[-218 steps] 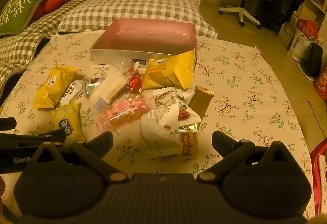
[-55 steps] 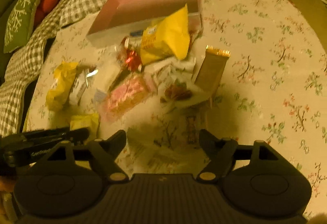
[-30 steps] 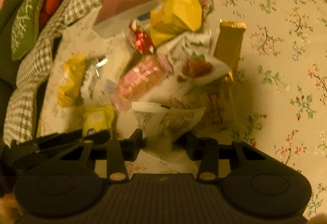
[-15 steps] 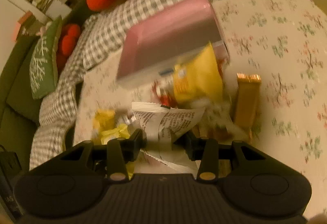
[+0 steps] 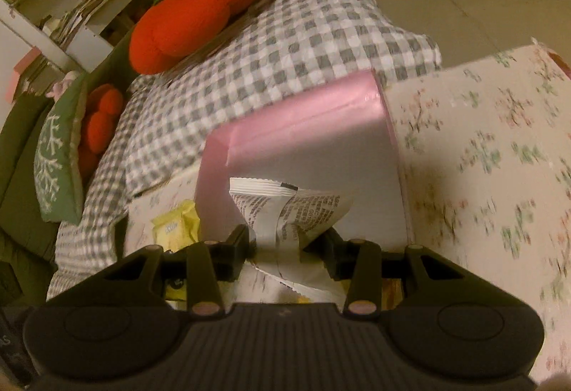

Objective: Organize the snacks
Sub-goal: 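Carry the yellow packet and white pastry into the pink box with both tools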

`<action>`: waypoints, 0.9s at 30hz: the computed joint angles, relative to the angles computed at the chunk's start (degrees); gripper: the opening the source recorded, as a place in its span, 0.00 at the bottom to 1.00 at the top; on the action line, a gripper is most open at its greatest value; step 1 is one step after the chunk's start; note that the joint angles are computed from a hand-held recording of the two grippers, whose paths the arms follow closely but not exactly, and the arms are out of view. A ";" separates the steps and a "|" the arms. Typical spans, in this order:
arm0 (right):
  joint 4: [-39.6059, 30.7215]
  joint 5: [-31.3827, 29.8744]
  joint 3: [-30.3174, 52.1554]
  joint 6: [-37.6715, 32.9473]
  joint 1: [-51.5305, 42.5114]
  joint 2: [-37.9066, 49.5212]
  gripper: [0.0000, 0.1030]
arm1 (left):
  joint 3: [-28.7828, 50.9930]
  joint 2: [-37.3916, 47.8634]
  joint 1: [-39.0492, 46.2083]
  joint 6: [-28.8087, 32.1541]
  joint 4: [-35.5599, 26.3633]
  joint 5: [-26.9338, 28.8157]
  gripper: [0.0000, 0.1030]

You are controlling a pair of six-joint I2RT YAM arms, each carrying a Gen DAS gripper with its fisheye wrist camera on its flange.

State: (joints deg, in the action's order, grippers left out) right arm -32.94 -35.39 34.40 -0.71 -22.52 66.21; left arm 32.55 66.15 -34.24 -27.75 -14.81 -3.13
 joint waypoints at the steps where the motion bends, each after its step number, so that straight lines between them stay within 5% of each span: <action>1: 1.85 0.87 0.12 0.58 0.79 1.62 0.39 | 0.60 2.64 0.40 0.86 1.67 -0.15 0.38; 9: 13.27 10.72 -0.30 2.08 8.05 11.60 0.39 | 0.73 15.95 2.48 4.72 9.04 -2.50 0.38; 27: 4.68 11.49 -1.21 0.23 12.35 10.51 0.38 | -3.51 8.71 6.16 7.95 -1.63 0.19 0.38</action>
State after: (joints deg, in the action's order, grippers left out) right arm -28.25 -23.90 33.19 -0.48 -10.17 76.72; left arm 29.04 74.86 -28.08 -19.79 -16.44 -2.94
